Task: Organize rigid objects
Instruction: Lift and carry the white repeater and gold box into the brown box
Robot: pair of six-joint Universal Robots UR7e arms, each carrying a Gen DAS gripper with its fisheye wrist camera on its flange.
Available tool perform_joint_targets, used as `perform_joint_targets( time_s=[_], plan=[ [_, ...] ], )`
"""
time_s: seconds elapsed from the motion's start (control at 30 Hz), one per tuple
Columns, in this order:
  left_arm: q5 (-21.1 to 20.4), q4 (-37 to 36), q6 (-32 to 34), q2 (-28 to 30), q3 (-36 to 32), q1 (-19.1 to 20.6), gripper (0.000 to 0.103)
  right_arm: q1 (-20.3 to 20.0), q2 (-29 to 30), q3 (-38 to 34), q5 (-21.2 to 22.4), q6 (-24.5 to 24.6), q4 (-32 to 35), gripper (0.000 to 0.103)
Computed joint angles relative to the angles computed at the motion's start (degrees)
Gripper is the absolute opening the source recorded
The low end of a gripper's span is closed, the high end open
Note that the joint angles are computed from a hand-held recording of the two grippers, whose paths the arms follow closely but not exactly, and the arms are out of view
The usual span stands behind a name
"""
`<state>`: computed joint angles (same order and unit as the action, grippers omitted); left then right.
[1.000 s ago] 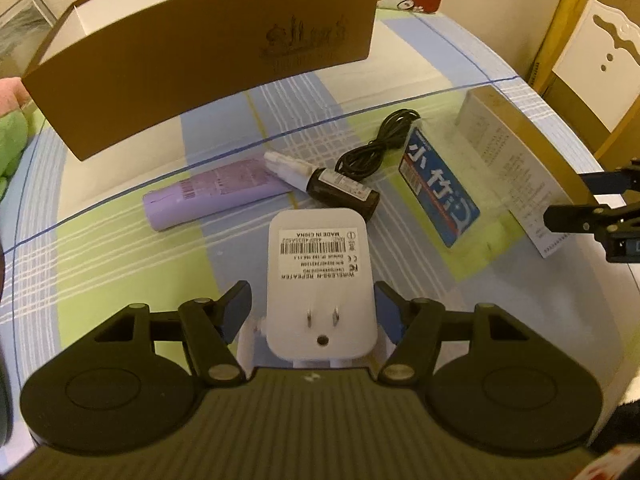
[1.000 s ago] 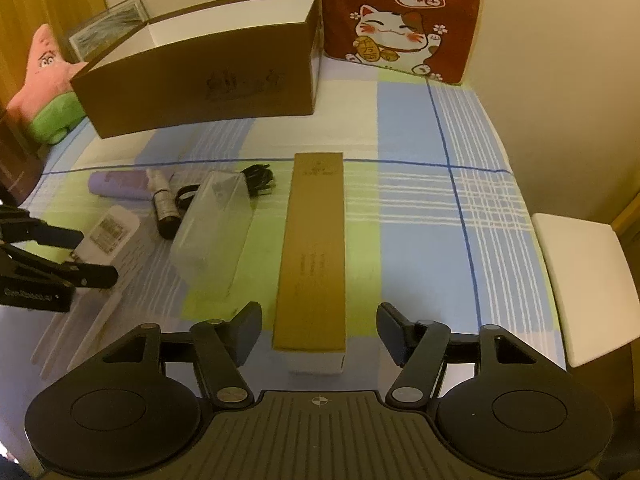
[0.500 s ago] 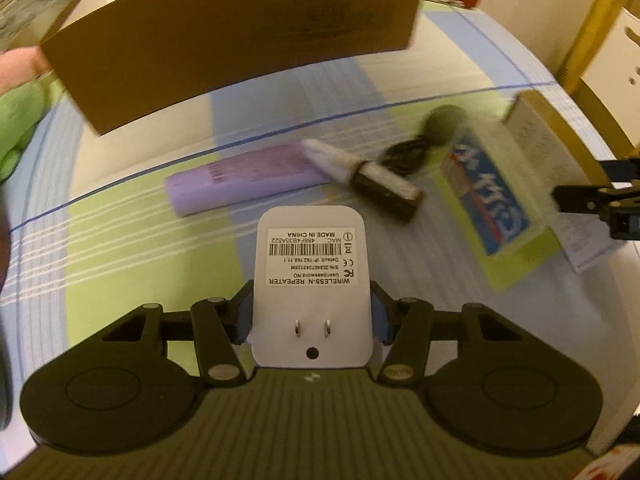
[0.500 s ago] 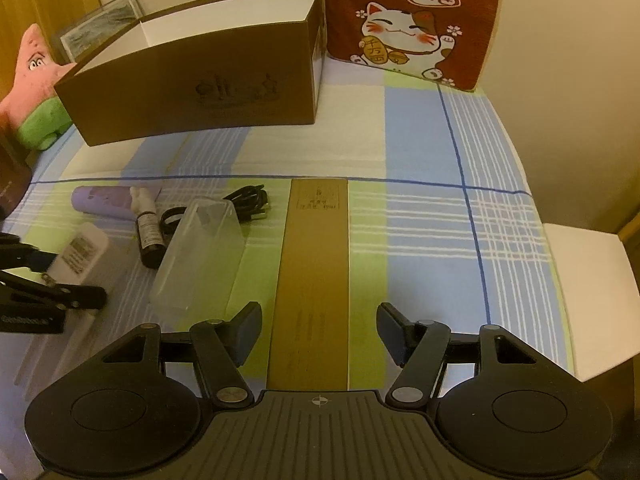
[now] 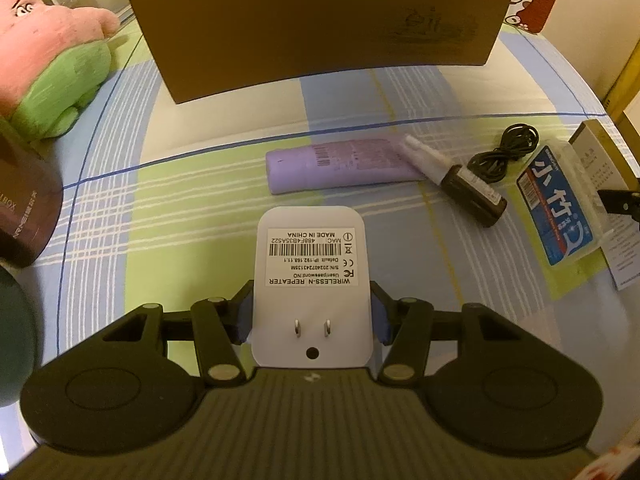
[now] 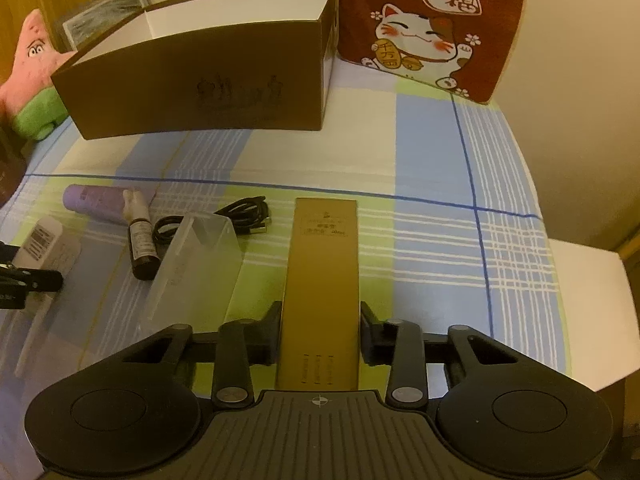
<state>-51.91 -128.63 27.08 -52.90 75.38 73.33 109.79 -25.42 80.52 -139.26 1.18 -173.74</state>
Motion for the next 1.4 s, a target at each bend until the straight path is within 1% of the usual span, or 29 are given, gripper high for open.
perform_joint_targets(
  time_s=[0.1,0.5,0.73,0.97,1.13,1.4],
  plan=[
    [-0.02,-0.21,-0.07,-0.19,-0.21,0.07,0.052,0.22,0.17,0.34,-0.86,-2.0,-2.22,0.033],
    [-1.01,-3.31,1.16,-1.07,-2.02,-0.36,0.052,0.95,-1.85,1.26,-0.5,-6.11,-8.86,0.033],
    [-2.06,-4.61,1.31,-1.34,-3.62,-0.76,0.052,1.47,-2.04,0.1,1.6,-8.34,-10.78,0.033],
    [-3.0,-5.82,2.32,-0.82,-6.16,-1.32,0.052,1.62,-2.16,-1.94,4.53,-10.49,-11.05,0.033],
    [-3.32,-6.82,3.93,0.03,-8.2,-1.79,0.052,1.76,-1.65,-4.59,6.71,-12.81,-11.3,0.033],
    [-4.52,-6.81,5.69,2.5,-12.61,-2.39,0.052,1.83,0.1,-9.82,9.74,-15.42,-9.22,0.033]
  ],
)
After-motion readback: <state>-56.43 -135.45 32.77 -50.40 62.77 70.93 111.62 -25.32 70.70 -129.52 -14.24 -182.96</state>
